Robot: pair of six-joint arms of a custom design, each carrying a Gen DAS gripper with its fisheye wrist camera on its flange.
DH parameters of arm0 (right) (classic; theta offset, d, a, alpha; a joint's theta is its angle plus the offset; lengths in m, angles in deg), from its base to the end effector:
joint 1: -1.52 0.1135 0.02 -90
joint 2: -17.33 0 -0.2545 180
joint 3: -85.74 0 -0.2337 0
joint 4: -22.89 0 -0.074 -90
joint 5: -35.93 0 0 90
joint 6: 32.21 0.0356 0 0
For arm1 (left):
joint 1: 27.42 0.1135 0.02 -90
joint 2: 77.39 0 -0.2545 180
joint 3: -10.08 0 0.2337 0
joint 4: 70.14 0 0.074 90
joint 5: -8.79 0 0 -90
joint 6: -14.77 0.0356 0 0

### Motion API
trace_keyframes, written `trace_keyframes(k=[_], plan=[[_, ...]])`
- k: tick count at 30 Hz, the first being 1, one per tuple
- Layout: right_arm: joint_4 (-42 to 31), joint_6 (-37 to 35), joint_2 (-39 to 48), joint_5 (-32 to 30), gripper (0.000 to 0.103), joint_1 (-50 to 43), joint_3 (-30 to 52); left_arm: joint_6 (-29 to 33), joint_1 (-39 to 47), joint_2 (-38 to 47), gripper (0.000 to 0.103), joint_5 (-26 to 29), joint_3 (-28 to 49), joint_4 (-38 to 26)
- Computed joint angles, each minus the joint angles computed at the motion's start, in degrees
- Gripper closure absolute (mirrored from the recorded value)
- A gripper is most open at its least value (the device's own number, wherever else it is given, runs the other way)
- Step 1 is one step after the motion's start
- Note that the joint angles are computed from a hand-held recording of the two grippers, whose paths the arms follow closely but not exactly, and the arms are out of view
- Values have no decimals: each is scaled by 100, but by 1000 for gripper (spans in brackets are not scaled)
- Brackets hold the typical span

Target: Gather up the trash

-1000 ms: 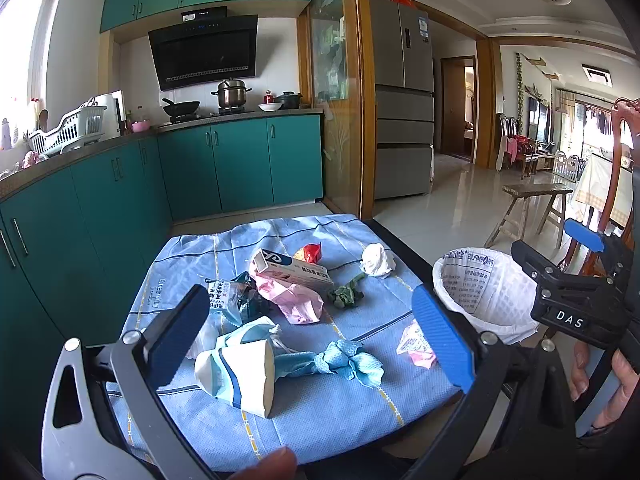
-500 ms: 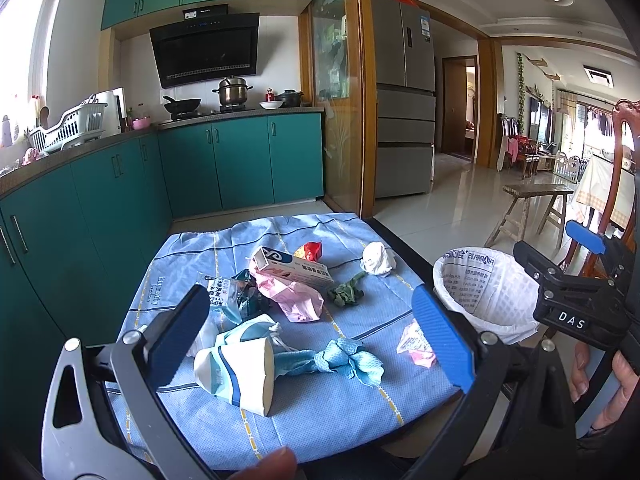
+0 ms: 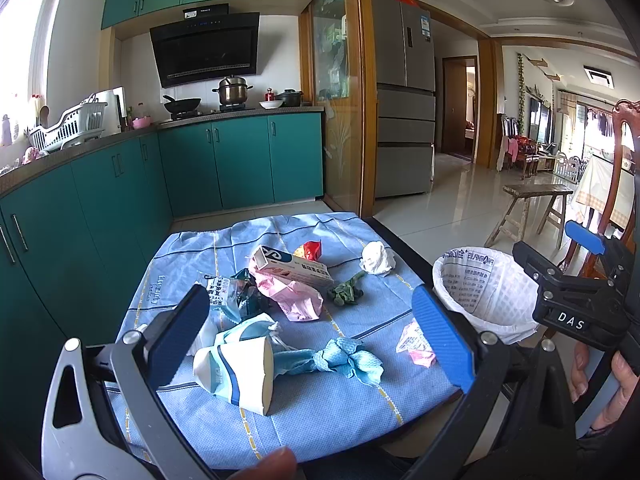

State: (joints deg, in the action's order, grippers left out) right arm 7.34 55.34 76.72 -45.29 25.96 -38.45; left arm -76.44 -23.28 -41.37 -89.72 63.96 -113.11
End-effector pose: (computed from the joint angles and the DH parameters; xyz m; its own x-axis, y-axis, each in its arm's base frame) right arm 0.2087 0.0889 0.2822 -0.2862 -0.1765 -0.9418 -0.2901 0.9527 -0.0904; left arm 0.1347 0.0150 0.2885 -0.4188 -0.0513 -0.9066 -0.2139 0.9759 0.0437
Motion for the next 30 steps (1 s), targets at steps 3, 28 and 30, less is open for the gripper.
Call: trace_keyframes(k=[3,28,30], plan=[[-32,-9,-11,8,2,2,17,-3,7,-1,3,15,-8,-2],[30,-38,22,-11,2,14,-78,-80,48,90,3,32,69,-130],[22,-38,26,-18,2,11,-71,-81,49,98,3,27,70,-136]])
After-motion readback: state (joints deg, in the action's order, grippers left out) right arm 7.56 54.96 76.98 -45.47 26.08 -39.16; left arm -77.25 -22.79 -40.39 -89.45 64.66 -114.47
